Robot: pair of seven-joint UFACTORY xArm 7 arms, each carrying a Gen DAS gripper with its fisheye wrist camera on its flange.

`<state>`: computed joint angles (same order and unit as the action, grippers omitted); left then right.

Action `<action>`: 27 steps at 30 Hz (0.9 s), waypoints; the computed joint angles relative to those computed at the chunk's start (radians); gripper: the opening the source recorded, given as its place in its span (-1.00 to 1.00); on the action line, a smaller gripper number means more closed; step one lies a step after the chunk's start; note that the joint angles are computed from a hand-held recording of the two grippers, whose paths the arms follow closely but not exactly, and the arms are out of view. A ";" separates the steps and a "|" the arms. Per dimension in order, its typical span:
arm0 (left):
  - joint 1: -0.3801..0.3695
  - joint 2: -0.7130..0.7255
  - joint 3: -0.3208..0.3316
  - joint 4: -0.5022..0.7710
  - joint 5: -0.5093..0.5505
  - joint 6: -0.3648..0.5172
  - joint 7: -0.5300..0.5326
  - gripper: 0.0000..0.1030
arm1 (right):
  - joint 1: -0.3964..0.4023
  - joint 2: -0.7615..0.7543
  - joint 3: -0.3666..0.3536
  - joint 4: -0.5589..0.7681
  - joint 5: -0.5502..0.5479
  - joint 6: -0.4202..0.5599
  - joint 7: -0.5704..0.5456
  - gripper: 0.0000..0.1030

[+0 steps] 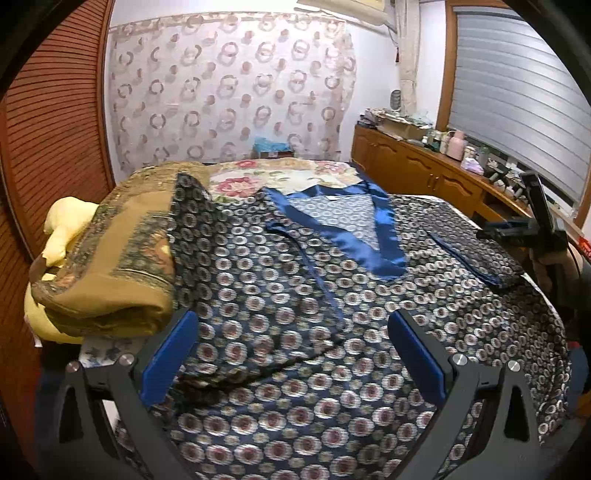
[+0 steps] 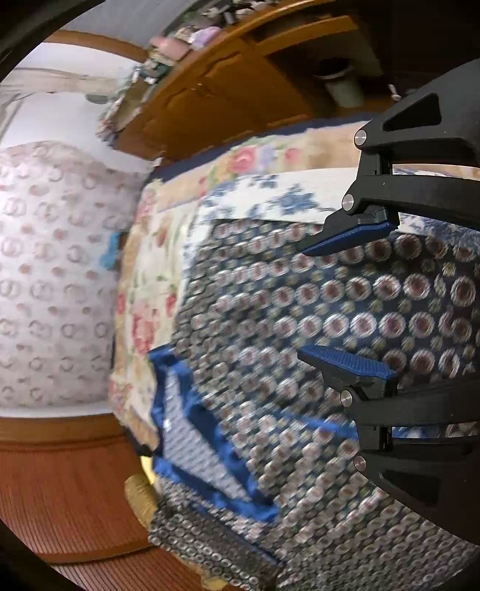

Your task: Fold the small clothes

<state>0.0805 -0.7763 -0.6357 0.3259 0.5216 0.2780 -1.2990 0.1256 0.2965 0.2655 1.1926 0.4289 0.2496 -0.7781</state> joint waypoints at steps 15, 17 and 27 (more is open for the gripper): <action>0.055 0.064 0.197 0.011 -0.001 -0.038 0.271 0.73 | -0.062 0.040 0.037 -0.006 0.077 0.008 -0.063 0.00; 0.072 0.085 0.211 0.021 -0.009 -0.048 0.301 0.66 | -0.053 0.039 0.028 -0.005 0.071 0.005 -0.059 0.01; 0.205 0.249 0.236 0.122 0.001 -0.080 0.380 0.29 | -0.049 0.038 0.024 -0.005 0.072 0.006 -0.058 0.03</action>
